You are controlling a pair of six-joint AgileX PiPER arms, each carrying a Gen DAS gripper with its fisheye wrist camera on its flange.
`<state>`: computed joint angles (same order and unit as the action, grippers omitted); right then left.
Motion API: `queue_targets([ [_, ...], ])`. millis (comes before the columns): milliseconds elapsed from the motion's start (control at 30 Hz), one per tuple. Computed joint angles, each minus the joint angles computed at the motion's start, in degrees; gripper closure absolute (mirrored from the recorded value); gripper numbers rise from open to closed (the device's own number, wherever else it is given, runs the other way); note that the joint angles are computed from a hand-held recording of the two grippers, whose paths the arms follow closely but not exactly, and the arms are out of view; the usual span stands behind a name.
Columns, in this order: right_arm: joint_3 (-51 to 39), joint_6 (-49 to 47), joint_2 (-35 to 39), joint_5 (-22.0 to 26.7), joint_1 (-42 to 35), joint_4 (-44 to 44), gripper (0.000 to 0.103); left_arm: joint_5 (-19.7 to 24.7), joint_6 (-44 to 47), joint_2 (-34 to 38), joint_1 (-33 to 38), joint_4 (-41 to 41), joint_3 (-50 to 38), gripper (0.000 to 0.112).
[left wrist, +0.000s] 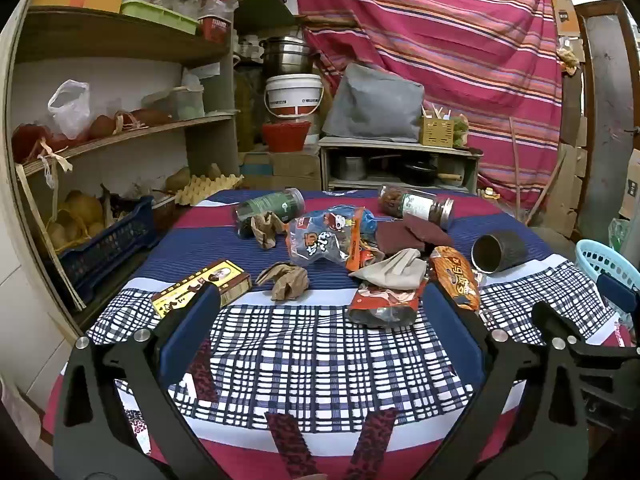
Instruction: Collect trash
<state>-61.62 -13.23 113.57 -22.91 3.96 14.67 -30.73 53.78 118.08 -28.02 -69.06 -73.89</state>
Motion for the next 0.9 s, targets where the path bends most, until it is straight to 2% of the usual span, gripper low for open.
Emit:
queue_targets([
  [900, 0.00, 1.18, 0.22, -0.31, -0.42, -1.40, 0.004, 0.49, 0.36, -0.07, 0.10, -0.32, -0.04, 0.014],
])
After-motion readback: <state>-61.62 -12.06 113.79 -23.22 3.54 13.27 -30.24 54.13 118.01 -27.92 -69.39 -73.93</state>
